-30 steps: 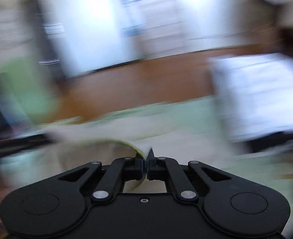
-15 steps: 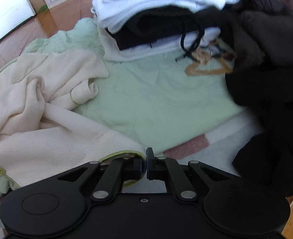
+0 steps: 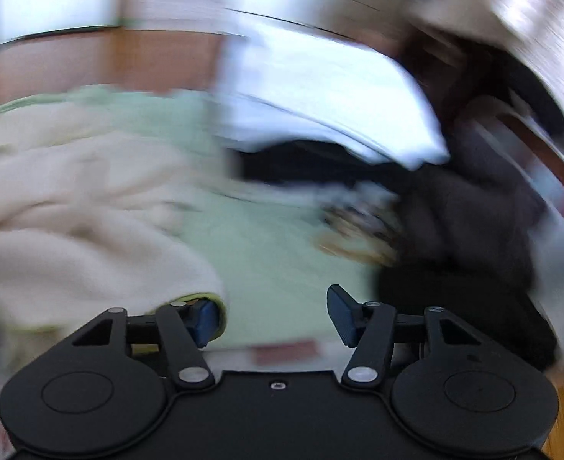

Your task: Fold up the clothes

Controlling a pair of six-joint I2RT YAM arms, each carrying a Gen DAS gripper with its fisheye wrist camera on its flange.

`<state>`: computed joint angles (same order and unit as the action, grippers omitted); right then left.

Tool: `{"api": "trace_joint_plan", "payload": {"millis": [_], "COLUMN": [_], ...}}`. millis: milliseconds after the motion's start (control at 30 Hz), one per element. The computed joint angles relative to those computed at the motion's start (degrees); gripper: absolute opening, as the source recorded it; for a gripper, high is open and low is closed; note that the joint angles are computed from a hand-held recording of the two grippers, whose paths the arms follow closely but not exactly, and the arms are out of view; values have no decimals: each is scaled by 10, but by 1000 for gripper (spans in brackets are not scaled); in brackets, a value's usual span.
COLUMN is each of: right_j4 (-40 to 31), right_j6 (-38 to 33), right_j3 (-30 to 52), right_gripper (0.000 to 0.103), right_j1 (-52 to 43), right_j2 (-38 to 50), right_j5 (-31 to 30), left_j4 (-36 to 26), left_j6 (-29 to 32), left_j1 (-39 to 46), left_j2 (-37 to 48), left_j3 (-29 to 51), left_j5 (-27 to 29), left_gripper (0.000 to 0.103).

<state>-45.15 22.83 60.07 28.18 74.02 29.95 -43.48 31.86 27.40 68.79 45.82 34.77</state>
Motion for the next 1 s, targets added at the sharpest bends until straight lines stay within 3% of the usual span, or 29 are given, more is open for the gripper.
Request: {"api": "trace_joint_plan", "payload": {"millis": [133, 233, 267, 367, 433, 500, 600, 733, 933, 1000], "right_j4": [-32, -36, -38, -59, -71, -59, -3, 67, 121, 133], "right_j6": [94, 104, 108, 74, 48, 16, -60, -147, -212, -222], "right_j3": [4, -15, -21, -22, -26, -38, -72, -91, -73, -62], "right_gripper": [67, 65, 65, 65, 65, 65, 65, 65, 67, 67], "right_j1": [-137, -194, -209, -143, -109, -102, -92, -16, 99, 104], "right_j2": [25, 26, 27, 8, -9, -45, -121, -130, -42, -20], "right_j5": [-198, -322, -353, -246, -189, -176, -232, -286, -229, -218], "left_j4": [1, 3, 8, 41, 66, 89, 111, 135, 106, 51], "left_j6": [-7, -6, -15, -56, -60, -53, -51, -63, -57, -41], "left_j1": [-11, -21, -24, -32, -34, -49, -63, -59, 33, 121], "left_j2": [23, 53, 70, 93, 74, 46, 6, -45, -110, -116], "left_j3": [1, 1, 0, -16, -32, -48, -68, -82, -30, 23], "left_j5": [-17, -16, -16, -16, -10, -29, -49, -55, -84, -20], "left_gripper": [48, 60, 73, 73, 60, 6, 6, 6, 5, 5]}}
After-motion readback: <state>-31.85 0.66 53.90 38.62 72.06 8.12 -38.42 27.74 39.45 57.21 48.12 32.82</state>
